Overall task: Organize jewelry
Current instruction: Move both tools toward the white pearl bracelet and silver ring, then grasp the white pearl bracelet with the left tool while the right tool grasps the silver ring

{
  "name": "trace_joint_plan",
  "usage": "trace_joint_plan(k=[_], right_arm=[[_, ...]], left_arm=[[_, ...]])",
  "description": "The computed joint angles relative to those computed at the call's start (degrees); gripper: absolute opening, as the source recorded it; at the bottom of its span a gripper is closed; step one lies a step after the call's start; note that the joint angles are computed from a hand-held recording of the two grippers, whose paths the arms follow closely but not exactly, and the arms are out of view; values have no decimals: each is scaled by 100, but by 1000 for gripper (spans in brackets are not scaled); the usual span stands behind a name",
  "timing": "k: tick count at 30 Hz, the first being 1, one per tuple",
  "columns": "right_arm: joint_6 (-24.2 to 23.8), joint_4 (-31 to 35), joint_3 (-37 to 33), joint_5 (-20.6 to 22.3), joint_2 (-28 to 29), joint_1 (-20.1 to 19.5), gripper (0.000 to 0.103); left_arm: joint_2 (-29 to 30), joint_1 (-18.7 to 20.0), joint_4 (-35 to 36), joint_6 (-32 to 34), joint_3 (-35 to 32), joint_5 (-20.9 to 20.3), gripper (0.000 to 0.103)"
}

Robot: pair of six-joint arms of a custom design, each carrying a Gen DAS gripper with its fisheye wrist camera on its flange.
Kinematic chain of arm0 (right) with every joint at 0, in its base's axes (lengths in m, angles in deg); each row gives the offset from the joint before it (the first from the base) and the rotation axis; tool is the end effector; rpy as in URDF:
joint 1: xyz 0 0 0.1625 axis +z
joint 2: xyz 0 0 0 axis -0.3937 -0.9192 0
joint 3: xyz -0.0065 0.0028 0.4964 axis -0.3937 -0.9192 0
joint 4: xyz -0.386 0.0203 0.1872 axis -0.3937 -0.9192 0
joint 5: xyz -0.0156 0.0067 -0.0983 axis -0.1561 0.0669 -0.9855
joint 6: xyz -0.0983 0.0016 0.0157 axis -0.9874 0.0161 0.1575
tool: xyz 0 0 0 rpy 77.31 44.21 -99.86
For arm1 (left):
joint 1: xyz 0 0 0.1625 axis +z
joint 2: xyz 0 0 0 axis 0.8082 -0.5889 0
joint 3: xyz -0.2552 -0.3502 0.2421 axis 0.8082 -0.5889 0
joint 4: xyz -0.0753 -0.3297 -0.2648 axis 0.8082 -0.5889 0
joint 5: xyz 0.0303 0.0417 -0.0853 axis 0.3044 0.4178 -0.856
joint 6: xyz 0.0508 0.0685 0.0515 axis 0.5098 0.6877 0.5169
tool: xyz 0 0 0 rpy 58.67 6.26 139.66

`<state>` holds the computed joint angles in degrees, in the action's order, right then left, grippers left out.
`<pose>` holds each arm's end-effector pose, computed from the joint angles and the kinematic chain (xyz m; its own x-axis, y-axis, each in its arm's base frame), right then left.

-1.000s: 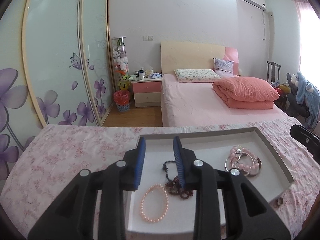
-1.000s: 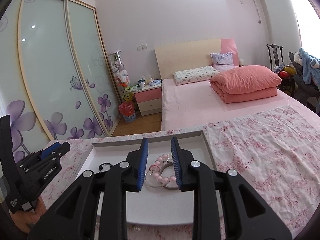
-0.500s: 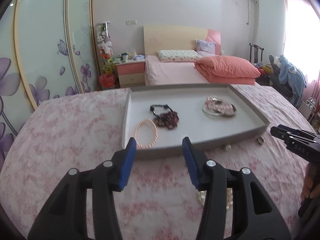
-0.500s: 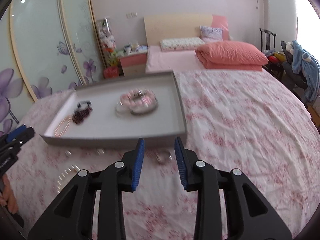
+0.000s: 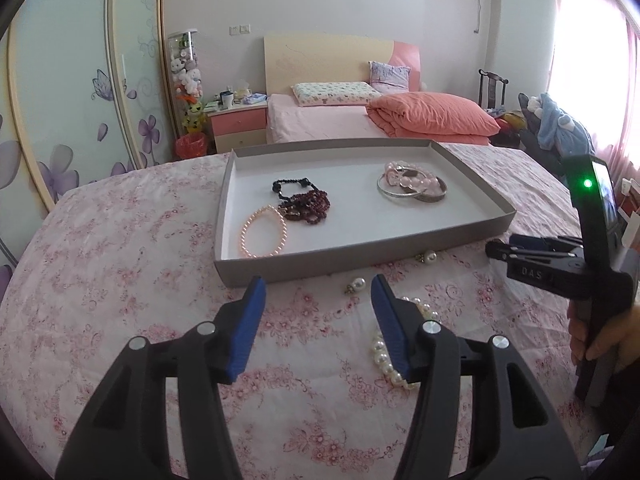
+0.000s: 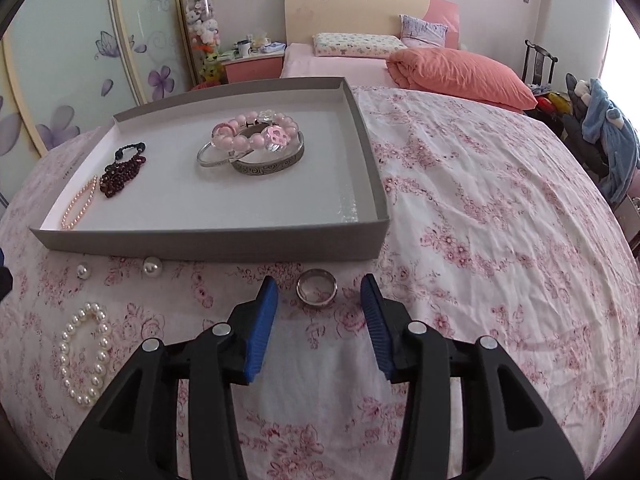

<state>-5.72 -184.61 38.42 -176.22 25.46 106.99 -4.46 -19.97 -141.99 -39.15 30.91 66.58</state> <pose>0.0277 -0.6919 0.3572 -0.6898 -0.3448 0.6366 -0.6182 0.7381 -0.2701 -0.4293 -0.5601 0.0136 -0.6998 -0.1477 -0.6989 0.4613 0.6536 -0.6000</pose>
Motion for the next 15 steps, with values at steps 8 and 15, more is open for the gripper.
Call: trace_joint_plan(k=[8, 15], right_arm=[[46, 105, 201, 189, -217, -92, 23], [-105, 107, 388, 230, -334, -83, 23]], left_arm=[[67, 78, -182, 269, -43, -638, 54], [261, 184, 66, 536, -320, -1084, 42]])
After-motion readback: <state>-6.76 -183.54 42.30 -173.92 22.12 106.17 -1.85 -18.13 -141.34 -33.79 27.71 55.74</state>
